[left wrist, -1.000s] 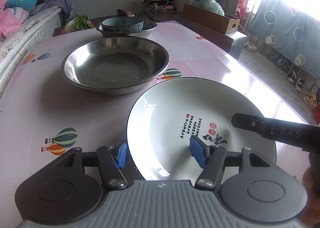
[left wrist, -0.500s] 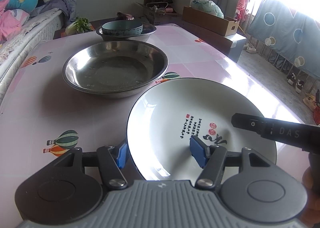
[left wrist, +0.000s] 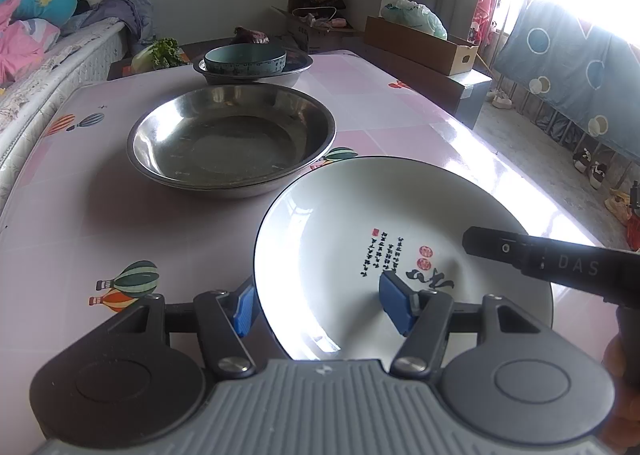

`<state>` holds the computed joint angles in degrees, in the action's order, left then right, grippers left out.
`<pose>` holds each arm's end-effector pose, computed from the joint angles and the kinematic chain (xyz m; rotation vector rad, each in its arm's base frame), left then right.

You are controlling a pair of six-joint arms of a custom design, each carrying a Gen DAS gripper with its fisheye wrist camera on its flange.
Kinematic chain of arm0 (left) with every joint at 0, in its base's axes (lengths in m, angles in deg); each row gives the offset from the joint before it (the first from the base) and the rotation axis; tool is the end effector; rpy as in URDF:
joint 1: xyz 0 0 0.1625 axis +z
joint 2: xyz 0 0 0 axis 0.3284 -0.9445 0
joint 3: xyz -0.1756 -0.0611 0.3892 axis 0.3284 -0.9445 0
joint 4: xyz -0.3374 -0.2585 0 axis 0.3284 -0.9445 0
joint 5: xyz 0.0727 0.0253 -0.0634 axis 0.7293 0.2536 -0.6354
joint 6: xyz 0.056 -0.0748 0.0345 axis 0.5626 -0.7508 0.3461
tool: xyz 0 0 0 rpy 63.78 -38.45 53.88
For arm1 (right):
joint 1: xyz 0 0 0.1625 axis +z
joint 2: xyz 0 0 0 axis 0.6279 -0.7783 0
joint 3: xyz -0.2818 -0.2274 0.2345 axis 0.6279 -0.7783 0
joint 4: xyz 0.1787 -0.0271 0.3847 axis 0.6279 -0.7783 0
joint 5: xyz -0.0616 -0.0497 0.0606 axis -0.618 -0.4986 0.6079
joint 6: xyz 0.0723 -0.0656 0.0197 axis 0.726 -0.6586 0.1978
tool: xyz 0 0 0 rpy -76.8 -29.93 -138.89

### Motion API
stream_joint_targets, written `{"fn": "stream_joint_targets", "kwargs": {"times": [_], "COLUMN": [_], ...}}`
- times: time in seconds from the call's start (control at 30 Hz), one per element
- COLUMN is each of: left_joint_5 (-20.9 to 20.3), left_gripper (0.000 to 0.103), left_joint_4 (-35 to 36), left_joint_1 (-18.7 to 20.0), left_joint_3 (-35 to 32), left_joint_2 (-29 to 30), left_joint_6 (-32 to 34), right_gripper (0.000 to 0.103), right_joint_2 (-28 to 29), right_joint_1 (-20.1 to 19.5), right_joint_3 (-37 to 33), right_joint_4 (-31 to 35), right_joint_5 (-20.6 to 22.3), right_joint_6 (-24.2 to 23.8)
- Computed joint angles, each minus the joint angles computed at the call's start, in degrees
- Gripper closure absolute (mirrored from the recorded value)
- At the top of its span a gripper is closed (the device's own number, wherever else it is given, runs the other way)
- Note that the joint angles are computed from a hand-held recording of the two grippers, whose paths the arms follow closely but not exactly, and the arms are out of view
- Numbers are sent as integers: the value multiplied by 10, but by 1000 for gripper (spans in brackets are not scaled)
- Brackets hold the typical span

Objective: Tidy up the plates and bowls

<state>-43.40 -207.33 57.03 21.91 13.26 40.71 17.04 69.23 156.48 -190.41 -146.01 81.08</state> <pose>-0.0125 -0.7528 0.2388 0.9642 2.4510 -0.6477 0.2811 -0.6427 -0.0503 -0.0550 -2.3071 1.2763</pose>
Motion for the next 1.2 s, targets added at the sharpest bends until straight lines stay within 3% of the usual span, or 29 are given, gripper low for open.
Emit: {"fn": "stream_joint_targets", "kwargs": {"times": [1.2], "left_joint_5": [-3], "left_gripper": [41], "left_joint_4": [-8], "left_joint_1": [-2], "left_joint_3": [8], "left_joint_2": [-9], "left_joint_6": [-3], "right_gripper": [72], "right_joint_2": [0], "right_joint_1": [7], "right_joint_3": [-3], "right_joint_4": [-2], "right_joint_5": [-3], "right_joint_6": [-3]}}
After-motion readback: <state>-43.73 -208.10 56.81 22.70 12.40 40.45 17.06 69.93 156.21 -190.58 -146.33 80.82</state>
